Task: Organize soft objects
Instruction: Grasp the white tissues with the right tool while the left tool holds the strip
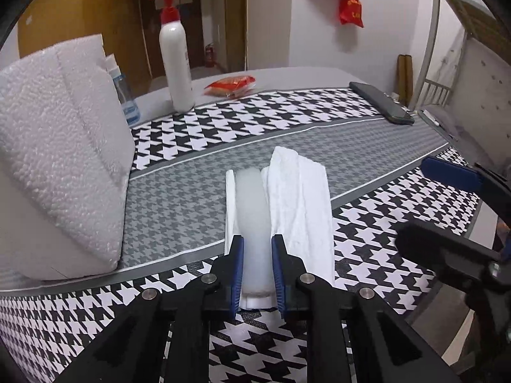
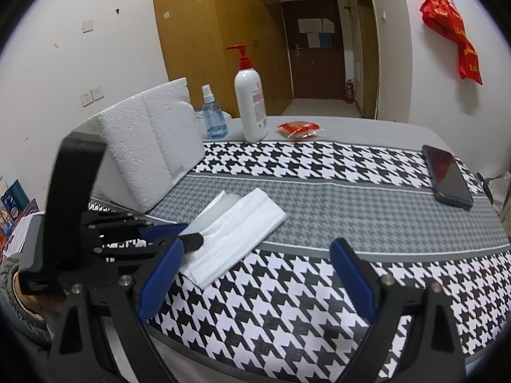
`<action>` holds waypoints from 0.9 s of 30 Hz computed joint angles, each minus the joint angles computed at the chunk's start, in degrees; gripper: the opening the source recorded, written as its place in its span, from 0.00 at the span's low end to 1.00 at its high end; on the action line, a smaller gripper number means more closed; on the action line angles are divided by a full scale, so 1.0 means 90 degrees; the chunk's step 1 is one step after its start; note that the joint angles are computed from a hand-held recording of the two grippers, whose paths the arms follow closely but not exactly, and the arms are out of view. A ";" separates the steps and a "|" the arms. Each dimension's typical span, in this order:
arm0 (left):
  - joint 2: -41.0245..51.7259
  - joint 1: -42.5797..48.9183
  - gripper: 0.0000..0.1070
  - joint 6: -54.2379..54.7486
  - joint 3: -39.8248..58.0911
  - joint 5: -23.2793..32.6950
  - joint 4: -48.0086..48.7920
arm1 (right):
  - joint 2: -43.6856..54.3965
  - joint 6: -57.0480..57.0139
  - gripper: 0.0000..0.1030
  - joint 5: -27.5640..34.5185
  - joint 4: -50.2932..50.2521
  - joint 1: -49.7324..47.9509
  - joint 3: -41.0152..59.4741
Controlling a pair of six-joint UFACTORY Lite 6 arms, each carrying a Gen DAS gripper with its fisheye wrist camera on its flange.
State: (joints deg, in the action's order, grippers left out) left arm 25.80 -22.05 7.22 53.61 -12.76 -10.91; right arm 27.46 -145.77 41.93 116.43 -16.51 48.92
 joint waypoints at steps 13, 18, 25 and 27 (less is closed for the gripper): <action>-0.0586 0.0254 0.23 0.0128 -0.0685 -0.0417 0.0198 | 0.0422 0.0513 0.92 -0.0720 -0.0138 0.0565 0.0545; -0.0794 0.0387 0.40 0.0342 -0.0927 -0.0561 0.0090 | 0.0484 0.0692 0.92 -0.0866 -0.0227 0.0739 0.0684; -0.1191 0.0702 0.51 -0.0371 -0.1325 -0.0804 0.0858 | 0.0660 0.0912 0.92 -0.1182 -0.0315 0.1022 0.0905; -0.1235 0.0769 0.51 -0.0216 -0.1404 -0.0847 0.0768 | 0.0681 0.0919 0.92 -0.1223 -0.0340 0.1089 0.0925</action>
